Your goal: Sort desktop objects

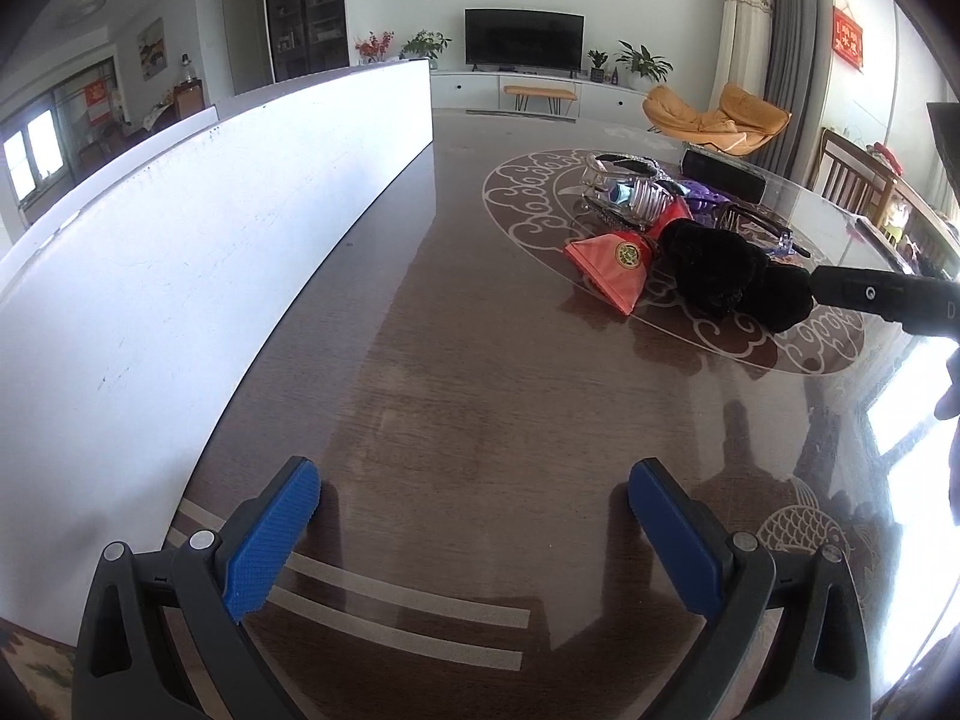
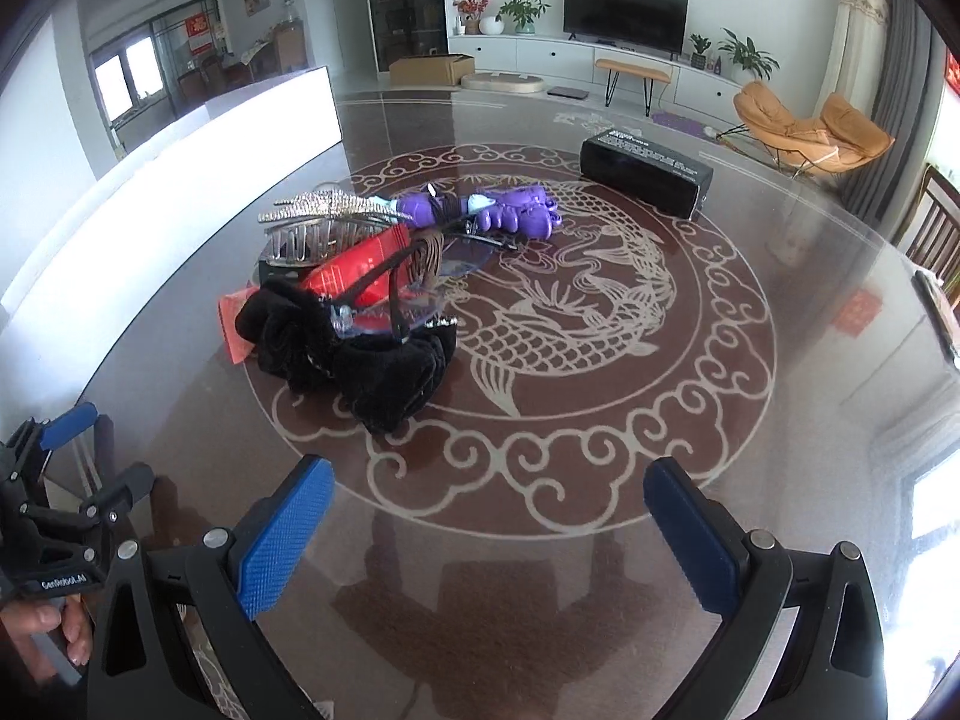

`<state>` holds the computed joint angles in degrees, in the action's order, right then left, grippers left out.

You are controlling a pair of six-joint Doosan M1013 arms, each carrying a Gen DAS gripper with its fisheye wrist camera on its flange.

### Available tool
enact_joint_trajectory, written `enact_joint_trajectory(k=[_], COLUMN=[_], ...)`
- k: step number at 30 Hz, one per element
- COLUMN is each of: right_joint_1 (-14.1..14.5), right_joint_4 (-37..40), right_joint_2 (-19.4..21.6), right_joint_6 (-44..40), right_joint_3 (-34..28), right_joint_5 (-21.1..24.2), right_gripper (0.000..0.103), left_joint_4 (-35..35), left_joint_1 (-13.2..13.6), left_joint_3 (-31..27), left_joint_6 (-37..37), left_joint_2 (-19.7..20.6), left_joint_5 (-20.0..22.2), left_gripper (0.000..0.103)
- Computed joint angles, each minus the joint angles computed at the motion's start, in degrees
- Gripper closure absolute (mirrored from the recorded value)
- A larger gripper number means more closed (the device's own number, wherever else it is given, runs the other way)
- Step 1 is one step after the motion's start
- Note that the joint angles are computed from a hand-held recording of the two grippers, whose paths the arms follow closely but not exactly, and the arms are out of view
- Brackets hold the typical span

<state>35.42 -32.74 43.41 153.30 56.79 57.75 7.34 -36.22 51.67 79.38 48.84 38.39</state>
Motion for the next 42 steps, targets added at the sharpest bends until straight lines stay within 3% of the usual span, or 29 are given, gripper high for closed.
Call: enact_joint_trajectory(k=[2,4,7,8,11,13,15,17,20,22,27,34,39,42], right_joint_1=[-0.55,-1.39,-1.89,-2.09,-2.79,-3.4,-3.16,-2.51,-0.93,-0.83,-2.5,-3.26,-3.44,-3.34], right_joint_4=[-0.06,4.28,9.28,11.39,23.04,36.88,41.86,34.84,16.59,11.61,9.23,9.64,9.57,7.8], right_joint_2=[0.29,1.06,5.53,5.73,3.58,1.88,0.7,0.14,1.26,2.02,4.32,8.8,9.77,8.91], right_joint_6=[0.45,-4.16,-11.27,-12.39,-19.69,-31.25,-35.63,-29.79,-16.75,-11.46,-4.52,-8.94,-9.08,-6.66], right_joint_3=[-0.77,-2.25,-10.3,-10.57,-6.25,-2.63,-0.48,-0.21,-3.36,-4.94,-8.64,-16.17,-17.03,-15.07], right_joint_5=[-4.2,-8.17,-0.82,-1.88,-12.93,-20.27,-23.39,-21.58,-12.17,-7.98,-2.22,8.11,11.32,10.34], right_gripper=[0.0,0.0,0.0,0.001,0.001,0.001,0.001,0.001,0.001,0.001,0.001,0.001,0.001,0.0], left_joint_4=[0.05,0.06,0.06,0.05,-0.06,0.08,0.23,0.23,0.24,0.28,0.62,0.65,0.67,0.67], left_joint_1=[-0.02,-0.03,-0.04,-0.04,-0.05,-0.15,-0.16,-0.16,-0.16,-0.17,-0.2,-0.22,-0.23,-0.23], left_joint_3=[-0.09,-0.13,-0.14,-0.12,-0.48,-0.82,-1.09,-1.16,-1.13,-1.26,-0.97,-1.08,-1.05,-1.04], left_joint_6=[-0.05,-0.07,-0.06,-0.05,0.01,-0.21,-0.38,-0.38,-0.4,-0.45,-0.79,-0.82,-0.91,-0.91], left_joint_2=[0.07,0.1,0.1,0.09,0.3,0.49,0.64,0.7,0.68,0.75,0.65,0.7,0.67,0.65], left_joint_5=[-0.07,-0.06,-0.03,-0.03,0.22,0.48,0.62,0.63,0.59,0.5,0.08,0.18,0.17,0.17], left_gripper=[0.0,0.0,0.0,0.0,0.0,0.0,0.0,0.0,0.0,0.0,0.0,0.0,0.0,0.0])
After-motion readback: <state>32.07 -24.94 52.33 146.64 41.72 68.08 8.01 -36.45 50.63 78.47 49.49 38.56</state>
